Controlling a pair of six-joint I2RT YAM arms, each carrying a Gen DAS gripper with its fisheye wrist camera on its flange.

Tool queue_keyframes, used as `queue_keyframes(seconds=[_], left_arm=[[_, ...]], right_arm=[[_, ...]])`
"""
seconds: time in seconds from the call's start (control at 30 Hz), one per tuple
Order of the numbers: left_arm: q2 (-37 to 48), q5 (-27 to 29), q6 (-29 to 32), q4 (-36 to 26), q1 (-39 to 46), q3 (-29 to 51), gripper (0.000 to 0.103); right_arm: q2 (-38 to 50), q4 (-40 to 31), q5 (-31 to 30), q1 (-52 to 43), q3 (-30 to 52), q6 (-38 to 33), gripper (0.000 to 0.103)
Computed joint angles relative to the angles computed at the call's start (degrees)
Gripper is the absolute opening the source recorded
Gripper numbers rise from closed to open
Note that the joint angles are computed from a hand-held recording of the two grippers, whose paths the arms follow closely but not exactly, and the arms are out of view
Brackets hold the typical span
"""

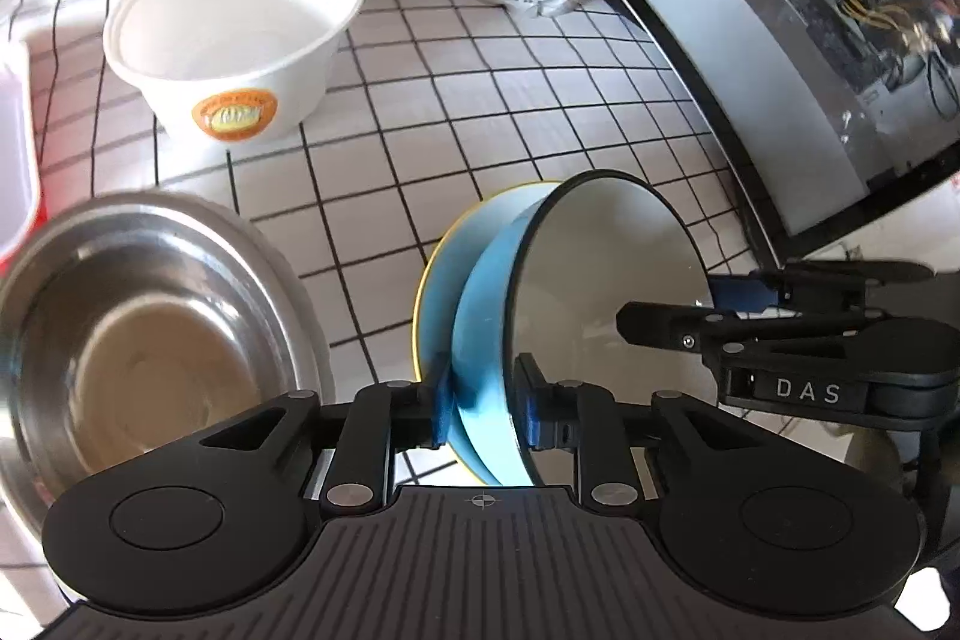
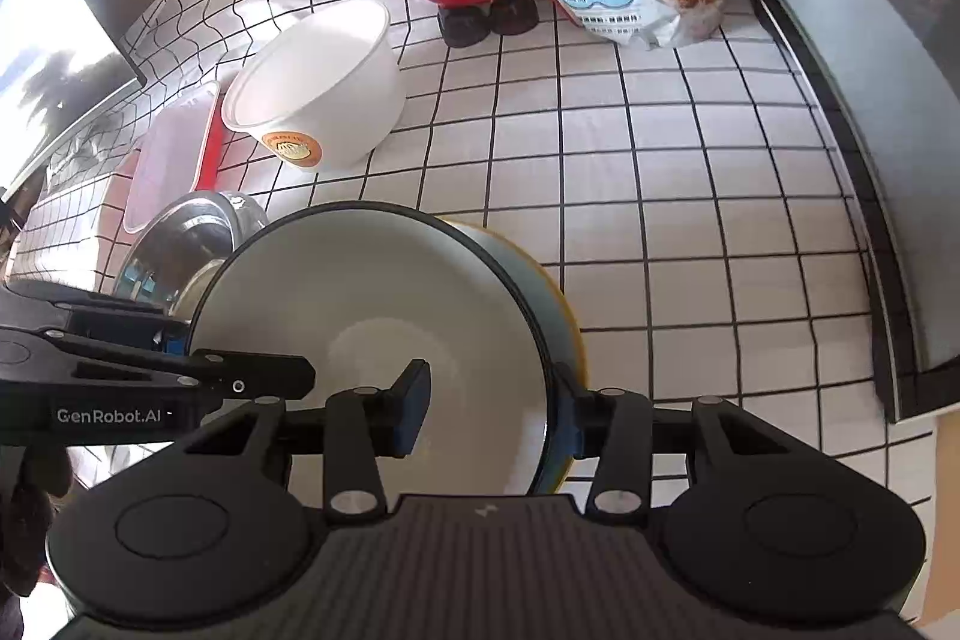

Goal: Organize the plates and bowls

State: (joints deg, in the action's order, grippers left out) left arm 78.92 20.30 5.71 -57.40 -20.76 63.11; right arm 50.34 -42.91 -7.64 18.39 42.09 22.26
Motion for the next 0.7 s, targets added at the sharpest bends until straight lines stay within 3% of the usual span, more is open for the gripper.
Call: queue_keyframes(seconds=[0.13, 0.37, 0.4, 0.5, 0.7], left_arm=[[-1.3, -2.4, 1.3, 0.9, -1.3, 0.5, 0.026], [-0.8, -8.0, 2.1, 3.8, -3.1, 0.1, 0.026], [-0.7, -9.3, 2.2, 4.4, -3.4, -0.2, 0.030], [0.6, -9.1, 1.7, 5.1, -2.4, -0.6, 0.035], [4.4, -7.9, 0.6, 6.7, -2.3, -0.5, 0.035]], right_arm=[[-2.1, 0.0, 3.0, 1.4, 0.1, -2.0, 0.046], [-2.0, 1.1, 2.1, 0.0, -0.5, -2.1, 0.045], [-2.8, 1.4, 2.5, 0.1, -1.0, -1.7, 0.045], [-4.7, 1.8, 7.5, 2.3, -2.3, 1.3, 0.063], [-3.5, 2.9, 2.7, -1.1, -5.3, 4.6, 0.065]])
